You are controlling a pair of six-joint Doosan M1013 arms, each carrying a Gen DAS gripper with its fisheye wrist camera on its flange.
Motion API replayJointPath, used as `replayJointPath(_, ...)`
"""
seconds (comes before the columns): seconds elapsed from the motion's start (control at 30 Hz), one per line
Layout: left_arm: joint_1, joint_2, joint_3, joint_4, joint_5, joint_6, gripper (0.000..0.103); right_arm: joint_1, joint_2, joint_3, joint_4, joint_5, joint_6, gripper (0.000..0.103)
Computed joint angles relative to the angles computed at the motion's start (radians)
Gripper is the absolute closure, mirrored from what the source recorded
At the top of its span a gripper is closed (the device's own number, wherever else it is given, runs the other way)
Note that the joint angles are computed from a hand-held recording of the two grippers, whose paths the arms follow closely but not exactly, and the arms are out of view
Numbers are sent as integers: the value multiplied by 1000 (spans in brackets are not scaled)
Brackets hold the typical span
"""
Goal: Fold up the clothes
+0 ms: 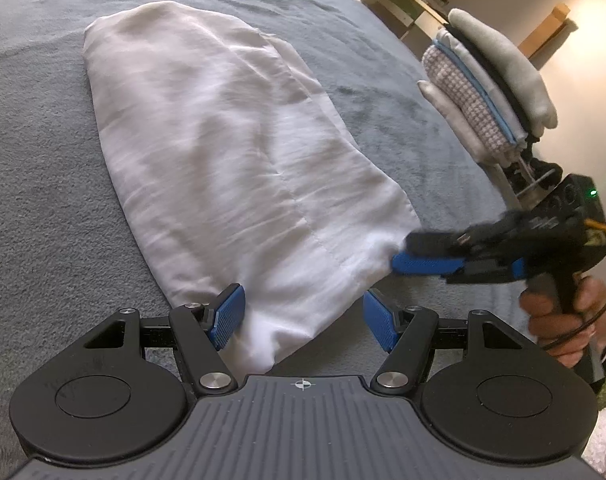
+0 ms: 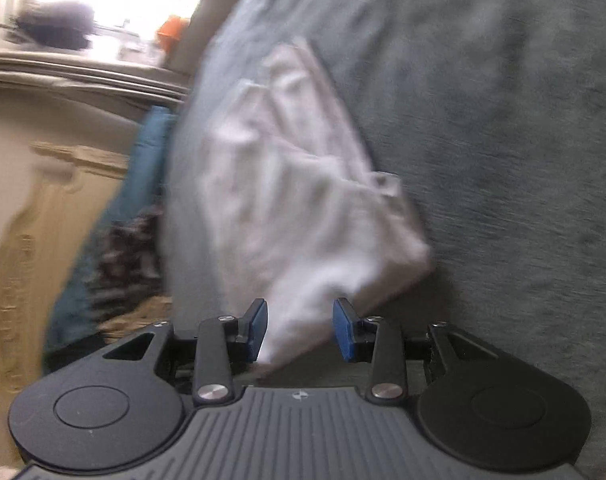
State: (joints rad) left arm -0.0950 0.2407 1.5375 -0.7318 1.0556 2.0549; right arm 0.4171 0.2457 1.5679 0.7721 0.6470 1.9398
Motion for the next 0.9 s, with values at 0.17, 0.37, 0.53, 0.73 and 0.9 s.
replayJointPath(0.17, -19, 0, -19, 75, 8, -47, 37, 19, -7, -18, -104, 2, 20, 64)
replayJointPath(0.37, -79, 1, -59, 268, 20, -123, 37, 39, 7, -51, -163, 11, -30, 64)
replayJointPath(0.53, -108, 4, -72, 358, 24, -160, 36, 50, 18, -63, -270, 59, 67, 64)
replayJointPath(0.73, -125, 5, -76, 402, 22, -186, 34, 45, -3, -51, -203, -18, -35, 64)
replayJointPath(0.9, -138, 6, -79, 434, 22, -197, 32, 43, 5, -62, -259, -41, 4, 64)
